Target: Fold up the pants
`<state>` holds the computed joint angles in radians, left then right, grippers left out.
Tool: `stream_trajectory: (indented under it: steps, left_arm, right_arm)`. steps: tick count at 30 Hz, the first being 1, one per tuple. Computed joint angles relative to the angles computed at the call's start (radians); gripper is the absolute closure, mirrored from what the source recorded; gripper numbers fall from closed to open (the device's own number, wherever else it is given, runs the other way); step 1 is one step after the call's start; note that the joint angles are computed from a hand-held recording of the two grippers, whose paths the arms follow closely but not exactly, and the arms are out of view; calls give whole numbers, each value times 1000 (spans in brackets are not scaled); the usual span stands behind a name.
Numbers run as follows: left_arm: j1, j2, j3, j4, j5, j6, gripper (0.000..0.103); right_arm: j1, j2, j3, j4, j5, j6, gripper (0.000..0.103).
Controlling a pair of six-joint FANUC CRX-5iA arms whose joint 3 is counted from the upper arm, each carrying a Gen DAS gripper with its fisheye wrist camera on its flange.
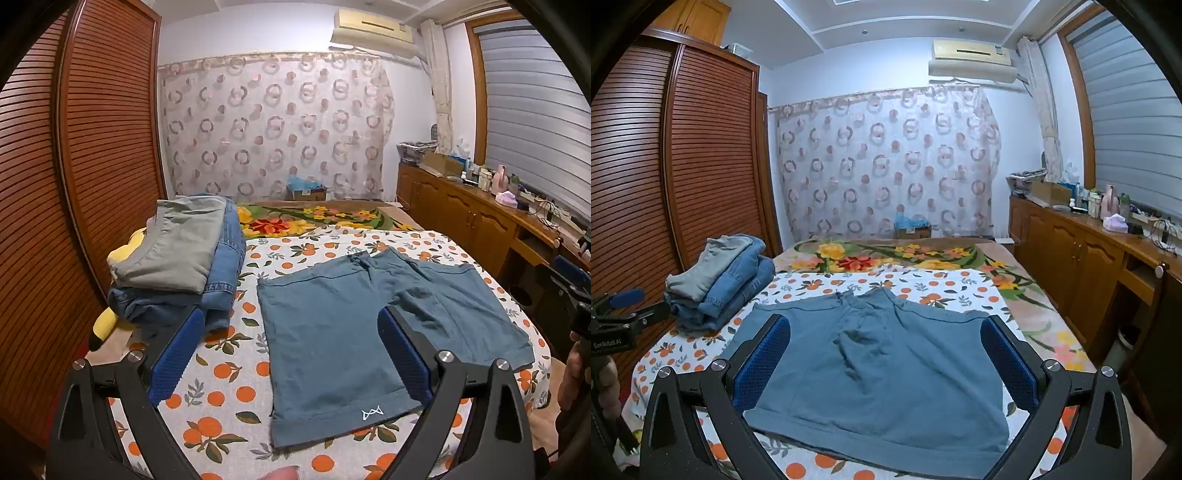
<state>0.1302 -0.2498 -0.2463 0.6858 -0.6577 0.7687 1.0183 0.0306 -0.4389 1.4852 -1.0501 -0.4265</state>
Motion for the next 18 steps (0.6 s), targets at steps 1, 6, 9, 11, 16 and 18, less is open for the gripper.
stream_trajectory:
  steps: [1,6,9,11,16,18]
  left_arm:
    - [1,0,-1,2,1,-3,7]
    - [-7,3,11,-10,-6,13,7]
    - [-9,0,7,-12,-3,14,7]
    - [-11,-1,5,-10,-1,12,7]
    - [-16,-25,-17,-12,1,13,7]
    - [-18,-28,-20,-15,4,18,7]
  right_arm:
    - [0,-1,-1,2,1,-1,0]
    - [7,2,9,-24,-6,25,0]
    - [7,3,11,-29,-5,31,0]
    - [6,2,9,-28,-2,31,0]
    - [15,1,7,-33,-9,29,0]
    - [14,1,7,-33,-9,31,0]
